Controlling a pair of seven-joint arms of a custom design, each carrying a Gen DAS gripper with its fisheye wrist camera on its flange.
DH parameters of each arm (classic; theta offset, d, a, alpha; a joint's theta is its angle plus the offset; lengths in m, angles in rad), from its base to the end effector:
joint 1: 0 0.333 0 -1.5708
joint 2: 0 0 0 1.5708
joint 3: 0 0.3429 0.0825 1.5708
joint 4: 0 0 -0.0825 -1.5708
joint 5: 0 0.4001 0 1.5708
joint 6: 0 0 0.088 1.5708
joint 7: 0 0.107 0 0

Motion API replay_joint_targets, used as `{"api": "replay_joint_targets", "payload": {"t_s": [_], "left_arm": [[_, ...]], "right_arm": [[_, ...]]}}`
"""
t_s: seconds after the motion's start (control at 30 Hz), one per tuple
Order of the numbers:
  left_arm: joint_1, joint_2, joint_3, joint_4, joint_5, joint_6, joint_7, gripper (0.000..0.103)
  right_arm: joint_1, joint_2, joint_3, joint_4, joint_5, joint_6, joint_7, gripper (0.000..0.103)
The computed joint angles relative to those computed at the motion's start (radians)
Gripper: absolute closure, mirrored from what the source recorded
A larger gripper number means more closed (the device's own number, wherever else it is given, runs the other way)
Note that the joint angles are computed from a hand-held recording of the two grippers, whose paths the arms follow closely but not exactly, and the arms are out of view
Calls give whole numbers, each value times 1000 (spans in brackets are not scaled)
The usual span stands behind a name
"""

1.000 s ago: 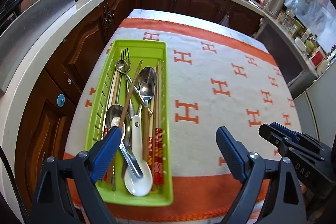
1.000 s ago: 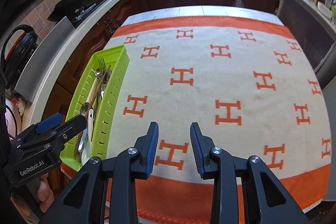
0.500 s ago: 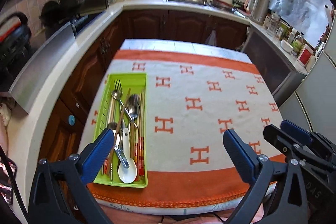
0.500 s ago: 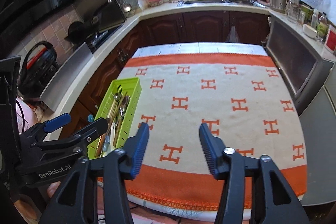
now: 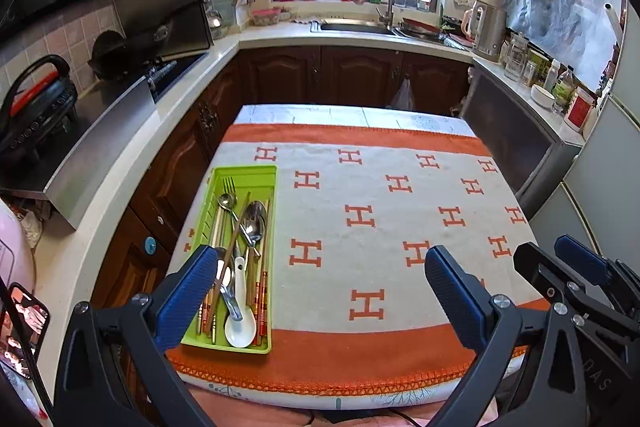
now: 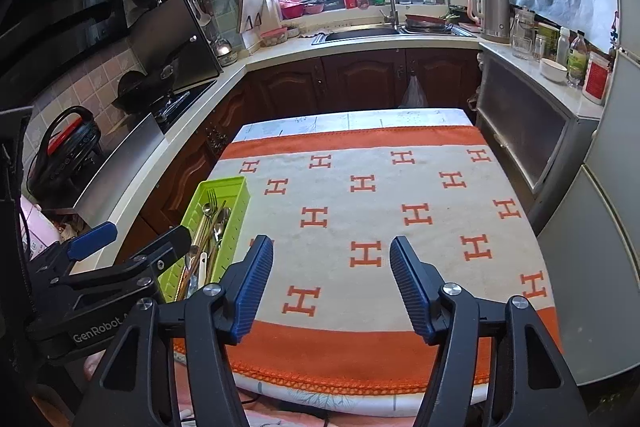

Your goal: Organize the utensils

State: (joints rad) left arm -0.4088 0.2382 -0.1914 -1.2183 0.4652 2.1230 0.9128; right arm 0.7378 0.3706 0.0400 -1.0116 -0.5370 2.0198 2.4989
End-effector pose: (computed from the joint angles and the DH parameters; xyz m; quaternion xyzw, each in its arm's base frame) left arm 0.5868 -0.3501 0.7509 -0.6444 0.6631 -0.2849 0.2527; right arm 0.5333 0.4722 0.7530 -0.6217 0.6754 -0.2358 0.3189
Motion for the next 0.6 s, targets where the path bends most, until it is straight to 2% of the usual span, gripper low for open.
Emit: {"api": "replay_joint_targets", "payload": {"t_s": [0.23, 0.6], "left_arm": [[-10, 6, 0, 14, 15, -17, -7, 1], [-42, 74, 18, 109, 41, -59, 2, 1]], "right_arm": [[-4, -30, 5, -44, -12, 8, 23, 39], [-28, 26, -8, 18, 21, 7, -10, 39]]}}
